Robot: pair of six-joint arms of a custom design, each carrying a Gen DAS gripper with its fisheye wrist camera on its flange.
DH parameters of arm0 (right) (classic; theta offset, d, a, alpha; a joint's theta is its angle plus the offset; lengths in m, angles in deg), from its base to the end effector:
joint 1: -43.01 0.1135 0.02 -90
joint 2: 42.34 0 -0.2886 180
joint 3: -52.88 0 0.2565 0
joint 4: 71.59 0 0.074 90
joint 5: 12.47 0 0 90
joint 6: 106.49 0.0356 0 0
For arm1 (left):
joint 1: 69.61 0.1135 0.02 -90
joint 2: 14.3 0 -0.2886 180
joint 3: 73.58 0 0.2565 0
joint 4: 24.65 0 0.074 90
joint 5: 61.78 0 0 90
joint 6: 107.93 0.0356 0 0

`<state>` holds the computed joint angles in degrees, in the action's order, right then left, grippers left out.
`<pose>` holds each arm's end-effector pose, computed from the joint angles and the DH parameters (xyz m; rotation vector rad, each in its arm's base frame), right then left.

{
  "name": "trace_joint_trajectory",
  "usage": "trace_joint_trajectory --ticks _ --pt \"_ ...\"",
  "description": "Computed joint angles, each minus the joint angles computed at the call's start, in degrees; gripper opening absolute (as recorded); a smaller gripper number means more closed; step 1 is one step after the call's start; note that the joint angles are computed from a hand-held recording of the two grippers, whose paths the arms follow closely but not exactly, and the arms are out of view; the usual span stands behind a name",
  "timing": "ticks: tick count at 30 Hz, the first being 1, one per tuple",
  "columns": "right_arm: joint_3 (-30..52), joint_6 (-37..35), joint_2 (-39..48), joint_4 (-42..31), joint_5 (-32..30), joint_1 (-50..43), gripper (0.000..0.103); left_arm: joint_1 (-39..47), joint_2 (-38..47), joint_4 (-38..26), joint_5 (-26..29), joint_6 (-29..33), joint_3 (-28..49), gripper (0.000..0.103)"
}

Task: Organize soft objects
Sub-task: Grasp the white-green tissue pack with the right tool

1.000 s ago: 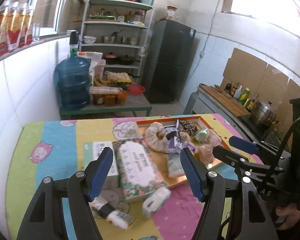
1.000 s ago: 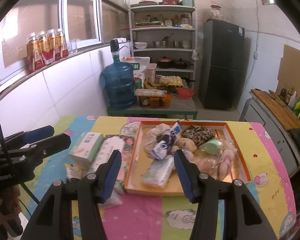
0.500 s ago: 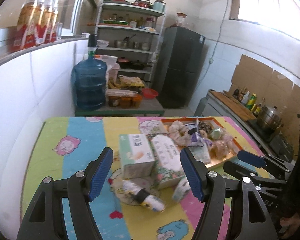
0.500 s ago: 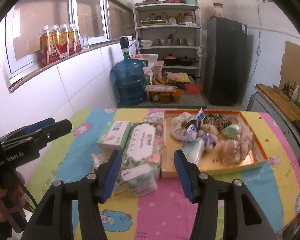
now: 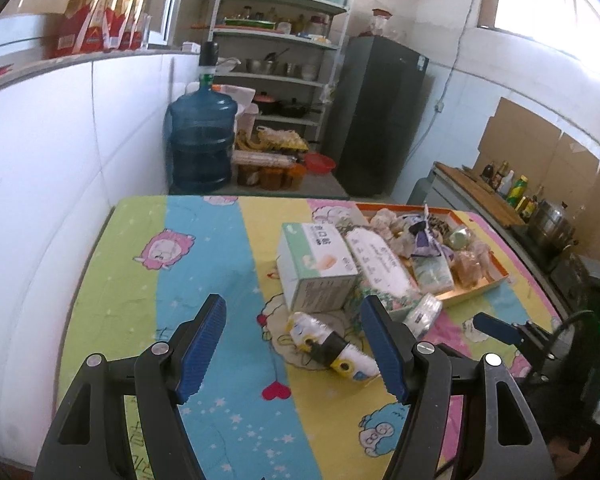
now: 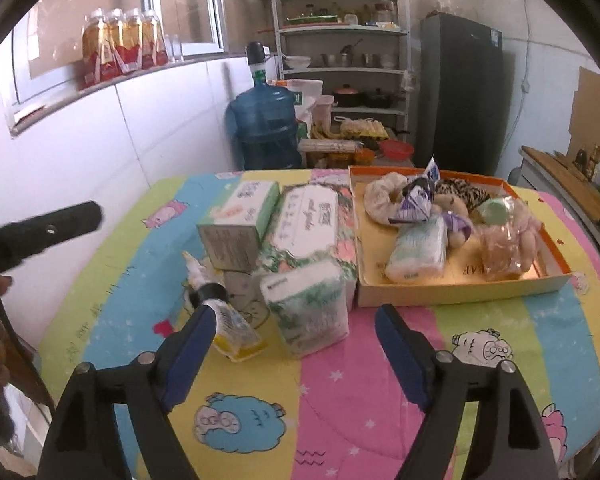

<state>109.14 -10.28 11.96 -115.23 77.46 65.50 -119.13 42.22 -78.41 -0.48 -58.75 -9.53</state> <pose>0.1753 0.0726 0.2838 -0.3280 2.2887 0.2584 0.1350 -0.1318 0.3118 -0.0600 2.2668 -0.2358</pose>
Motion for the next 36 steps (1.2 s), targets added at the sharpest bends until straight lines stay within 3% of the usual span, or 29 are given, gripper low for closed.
trace_joint_trajectory --ticks 13,19,24,36 --pt "-1.3 -9.4 10.0 7.6 -6.4 -4.9 0.081 -1.0 4.4 0.3 -0.7 -5.6 -0.9 0.071" --pt "-0.5 -11.9 12.7 7.8 -9.7 -7.4 0.073 -1.4 8.4 2.0 -0.3 -8.1 -0.8 0.071" --pt "0.1 -13.9 14.4 6.9 -14.2 -10.5 0.052 -1.2 11.7 4.1 0.6 -10.1 -0.8 0.071" --pt "2.3 -17.8 8.6 0.9 -19.6 -15.3 0.049 1.6 20.6 12.2 5.5 -15.4 -2.1 0.074"
